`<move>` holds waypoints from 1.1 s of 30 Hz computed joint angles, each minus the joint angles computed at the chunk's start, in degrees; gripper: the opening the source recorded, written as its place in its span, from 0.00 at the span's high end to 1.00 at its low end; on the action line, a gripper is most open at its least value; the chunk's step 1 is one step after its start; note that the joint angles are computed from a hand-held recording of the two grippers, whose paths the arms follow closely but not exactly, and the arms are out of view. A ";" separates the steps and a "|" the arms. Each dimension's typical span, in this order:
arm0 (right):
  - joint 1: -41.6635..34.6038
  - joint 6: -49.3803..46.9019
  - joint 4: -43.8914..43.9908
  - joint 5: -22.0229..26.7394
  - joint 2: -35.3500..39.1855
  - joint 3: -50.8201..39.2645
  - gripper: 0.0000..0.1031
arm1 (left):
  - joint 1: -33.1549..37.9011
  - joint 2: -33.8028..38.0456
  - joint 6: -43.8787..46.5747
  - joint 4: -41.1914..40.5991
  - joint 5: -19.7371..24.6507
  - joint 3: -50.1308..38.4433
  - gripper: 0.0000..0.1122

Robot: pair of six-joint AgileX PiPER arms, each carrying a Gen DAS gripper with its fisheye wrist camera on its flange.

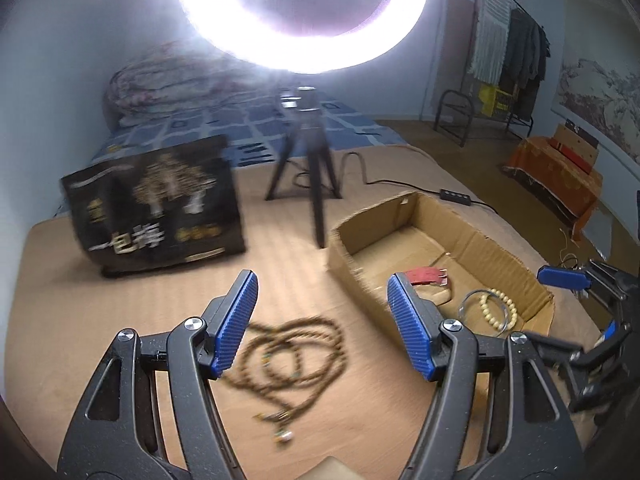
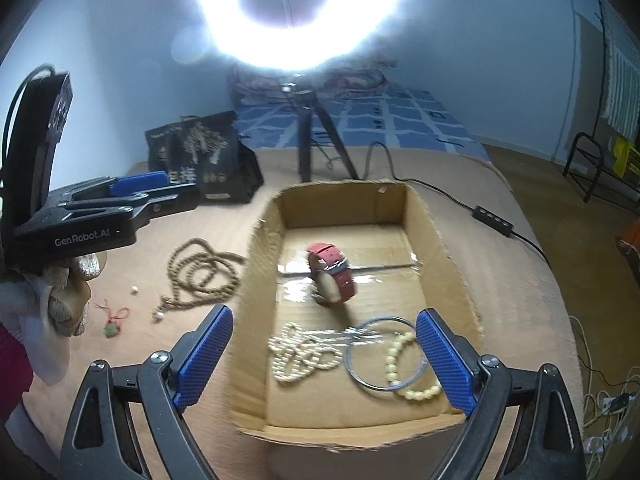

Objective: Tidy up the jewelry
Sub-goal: 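Grasp the wooden bead mala with the right tool while the left tool grasps the green jade pendant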

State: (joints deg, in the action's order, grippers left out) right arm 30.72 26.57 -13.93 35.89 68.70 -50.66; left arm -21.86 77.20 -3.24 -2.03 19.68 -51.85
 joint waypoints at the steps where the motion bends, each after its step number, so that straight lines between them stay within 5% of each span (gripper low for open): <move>1: 0.92 0.34 0.10 0.04 0.46 -0.72 0.09 | 2.35 -1.50 4.07 -3.19 0.19 1.38 0.38; 10: 7.64 2.94 0.02 0.03 6.86 -7.02 0.09 | 22.70 -10.08 37.21 -27.34 2.70 11.12 0.38; 16: 10.79 2.40 2.86 -1.17 13.24 -12.04 0.09 | 34.10 -11.87 57.52 -42.37 8.23 16.37 0.38; 27: 14.73 -1.93 9.22 -1.01 25.97 -22.32 0.14 | 44.11 -16.09 74.56 -51.76 18.79 25.89 0.38; 33: 13.20 -6.63 16.02 -0.45 32.29 -26.06 0.24 | 42.14 -15.54 77.43 -51.82 16.71 30.39 0.39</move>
State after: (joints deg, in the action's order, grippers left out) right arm 43.92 19.94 2.09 35.44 100.99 -76.72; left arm 20.28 61.66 74.19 -53.85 36.39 -21.46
